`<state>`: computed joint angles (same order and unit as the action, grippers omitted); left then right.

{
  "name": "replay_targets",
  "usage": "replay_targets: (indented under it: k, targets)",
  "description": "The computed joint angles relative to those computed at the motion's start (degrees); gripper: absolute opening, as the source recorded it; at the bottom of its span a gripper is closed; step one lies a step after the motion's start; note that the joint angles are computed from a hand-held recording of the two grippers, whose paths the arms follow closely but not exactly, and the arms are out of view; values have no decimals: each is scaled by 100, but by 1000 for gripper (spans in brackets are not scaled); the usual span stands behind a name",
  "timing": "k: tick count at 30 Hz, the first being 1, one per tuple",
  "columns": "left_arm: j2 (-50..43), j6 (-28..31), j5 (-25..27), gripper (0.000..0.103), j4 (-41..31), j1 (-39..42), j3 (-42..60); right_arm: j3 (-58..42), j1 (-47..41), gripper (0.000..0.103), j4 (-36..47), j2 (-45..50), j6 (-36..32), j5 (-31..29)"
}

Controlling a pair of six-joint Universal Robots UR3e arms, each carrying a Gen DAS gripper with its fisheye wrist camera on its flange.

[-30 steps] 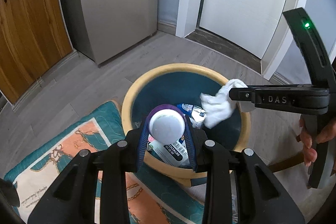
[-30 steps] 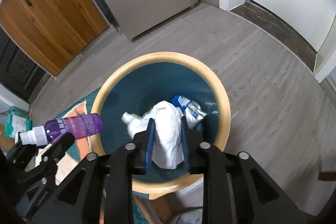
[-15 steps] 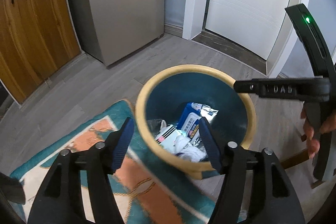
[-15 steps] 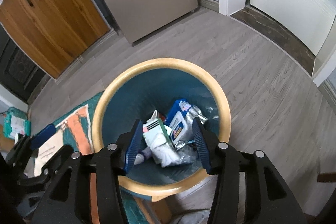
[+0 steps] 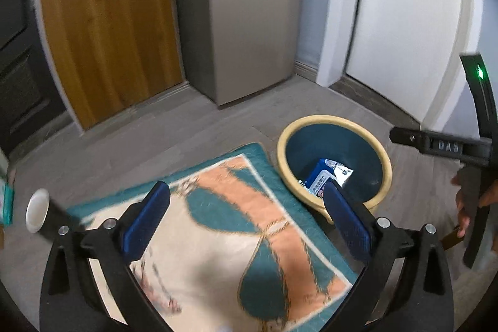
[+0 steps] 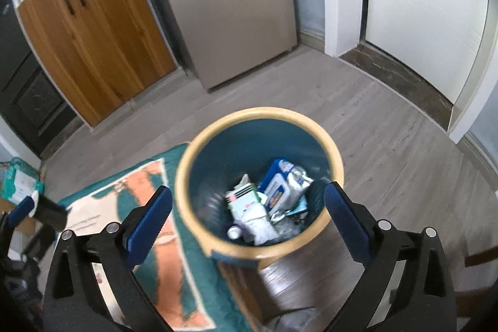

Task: Collect trash
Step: 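Move back to the mat and grasp another white tissue with the right gripper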

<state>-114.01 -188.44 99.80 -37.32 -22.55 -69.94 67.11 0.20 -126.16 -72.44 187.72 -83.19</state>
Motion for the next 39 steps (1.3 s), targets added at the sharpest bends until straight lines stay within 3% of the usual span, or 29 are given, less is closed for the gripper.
replay_targets:
  k: [6, 13, 22, 27, 33, 35, 38, 39]
  targets:
    - [1576, -304, 111, 97, 310, 220, -1859, 452, 718, 98, -286, -425, 165, -438]
    - [3173, -216, 304, 97, 182, 743, -3581, 977, 1793, 98, -453, -413, 711, -427]
    - [4700, 222, 36, 97, -291, 1685, -4704, 683, 2922, 98, -127, 448, 1166, -575]
    - [4953, 407, -149, 97, -423, 2029, -4877, 301, 3276, 95, 62, 970, 1211, -463]
    - [5007, 550, -330, 97, -363, 2240, -5010, -335, 3573, 59, 564, 1570, 1006, -332]
    - [4919, 550, -336, 97, -351, 2220, -4986, -480, 3624, 34, 670, 1709, 914, -258]
    - [4753, 567, -379, 97, -282, 2182, -4979, -595, 3645, 9, 696, 1764, 791, -266]
    - [4675, 569, -402, 97, -278, 2158, -4959, -610, 3619, 9, 687, 1735, 800, -289]
